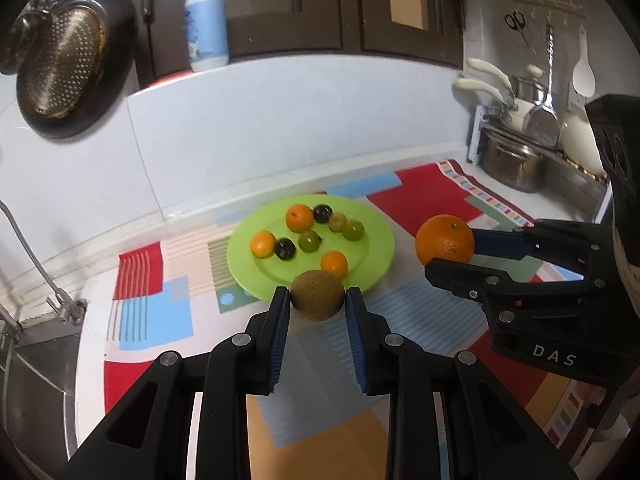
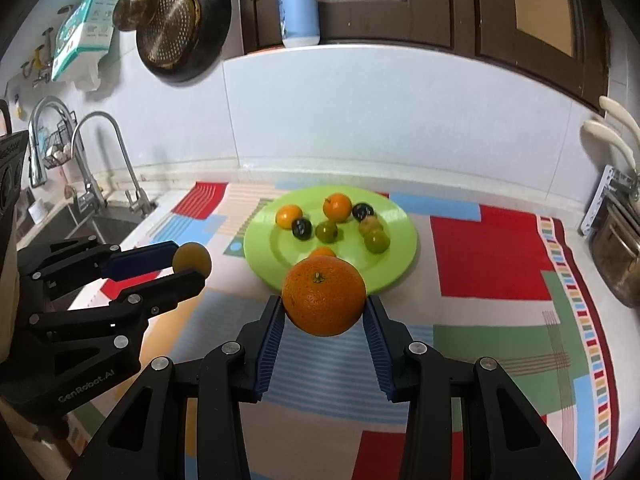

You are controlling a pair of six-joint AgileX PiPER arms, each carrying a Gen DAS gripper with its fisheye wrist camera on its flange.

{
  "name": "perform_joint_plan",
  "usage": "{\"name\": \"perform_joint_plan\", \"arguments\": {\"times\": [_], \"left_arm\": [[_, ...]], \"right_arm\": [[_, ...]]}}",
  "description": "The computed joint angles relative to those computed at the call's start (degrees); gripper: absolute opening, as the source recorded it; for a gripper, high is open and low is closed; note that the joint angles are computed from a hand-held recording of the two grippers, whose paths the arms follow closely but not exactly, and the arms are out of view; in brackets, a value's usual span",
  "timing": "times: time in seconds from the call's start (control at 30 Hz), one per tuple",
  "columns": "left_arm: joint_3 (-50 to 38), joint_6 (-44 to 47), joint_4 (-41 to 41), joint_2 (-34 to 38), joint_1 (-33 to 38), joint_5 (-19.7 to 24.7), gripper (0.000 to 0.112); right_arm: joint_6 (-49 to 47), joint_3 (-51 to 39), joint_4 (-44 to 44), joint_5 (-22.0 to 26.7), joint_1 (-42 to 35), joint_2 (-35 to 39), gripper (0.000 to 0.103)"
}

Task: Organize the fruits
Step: 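Carry the yellow-brown fruit in the left tool while the right tool carries the orange to the plate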

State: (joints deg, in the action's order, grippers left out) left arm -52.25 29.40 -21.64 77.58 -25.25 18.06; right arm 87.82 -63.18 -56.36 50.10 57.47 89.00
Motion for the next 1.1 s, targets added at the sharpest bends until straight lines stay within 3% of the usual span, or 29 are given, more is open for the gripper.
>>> {"name": "perform_joint_plan", "arguments": {"times": [0.57, 1.1], "left_arm": [[-6.40, -1.94, 1.39, 3.03, 0.89, -1.68, 0.029], [-14.95, -1.08, -0.25, 10.53, 2.24, -1.23, 0.029]], "right_arm": [[-1.65, -4.43, -3.51, 0.47, -3.38, 0.67, 0.042], [-5.41, -8.09, -4.21, -4.76, -10.10, 3.05, 0.042]]}}
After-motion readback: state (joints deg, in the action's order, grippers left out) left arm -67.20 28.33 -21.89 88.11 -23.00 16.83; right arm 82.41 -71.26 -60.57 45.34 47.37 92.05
